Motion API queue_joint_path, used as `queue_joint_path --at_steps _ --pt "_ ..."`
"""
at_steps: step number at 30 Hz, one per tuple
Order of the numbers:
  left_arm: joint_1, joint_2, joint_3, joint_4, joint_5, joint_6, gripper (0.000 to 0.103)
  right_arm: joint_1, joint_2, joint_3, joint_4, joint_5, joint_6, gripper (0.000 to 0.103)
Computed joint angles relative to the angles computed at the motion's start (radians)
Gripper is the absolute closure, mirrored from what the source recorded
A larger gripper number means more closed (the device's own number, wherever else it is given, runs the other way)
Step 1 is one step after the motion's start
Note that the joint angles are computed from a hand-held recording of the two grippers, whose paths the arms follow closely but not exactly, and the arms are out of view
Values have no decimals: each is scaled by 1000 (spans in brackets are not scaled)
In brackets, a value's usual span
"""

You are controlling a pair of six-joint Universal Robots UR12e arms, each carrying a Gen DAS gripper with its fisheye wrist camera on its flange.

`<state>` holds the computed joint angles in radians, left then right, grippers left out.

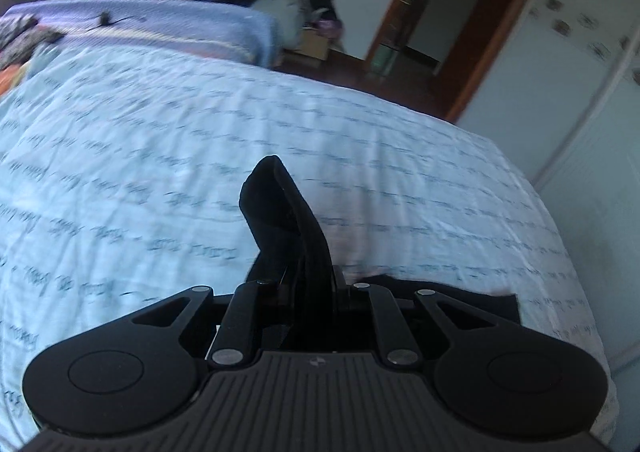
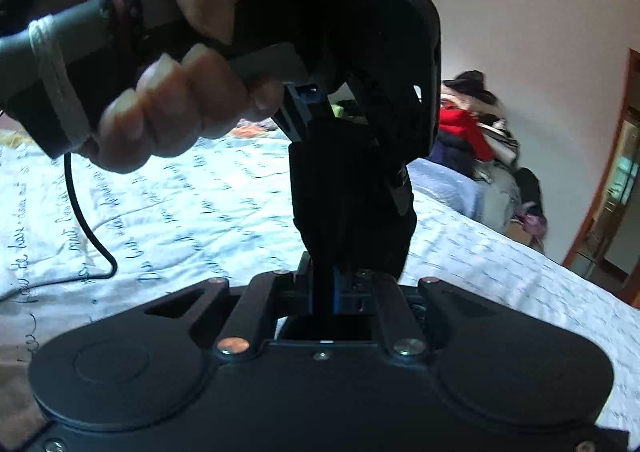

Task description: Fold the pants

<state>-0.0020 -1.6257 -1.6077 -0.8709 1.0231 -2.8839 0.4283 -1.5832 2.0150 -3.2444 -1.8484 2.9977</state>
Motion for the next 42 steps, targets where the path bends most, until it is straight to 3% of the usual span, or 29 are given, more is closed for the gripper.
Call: queue_joint_path --at_steps 7,14,19,26,31,38,40,42 --pt "-121 5 0 -33 17 89 88 -39 -101 101 -1 -57 120 96" --pt "-266 -29 3 -70 104 159 88 -96 -210 219 42 -75 302 96" --pt "-350 -74 11 -76 223 173 88 -183 -265 287 63 25 528 95" --pt "-401 -82 12 -84 252 223 88 -210 -301 334 33 14 571 95" --pt "-436 -102 9 -83 310 222 86 -248 -314 362 39 76 669 94" --pt "-444 -106 22 -117 318 260 82 -268 -312 369 30 101 718 92" --pt "-438 -110 30 -141 284 265 70 -267 -309 365 44 102 731 91" --pt "-407 -113 46 -186 175 213 56 -285 -324 369 72 124 758 76"
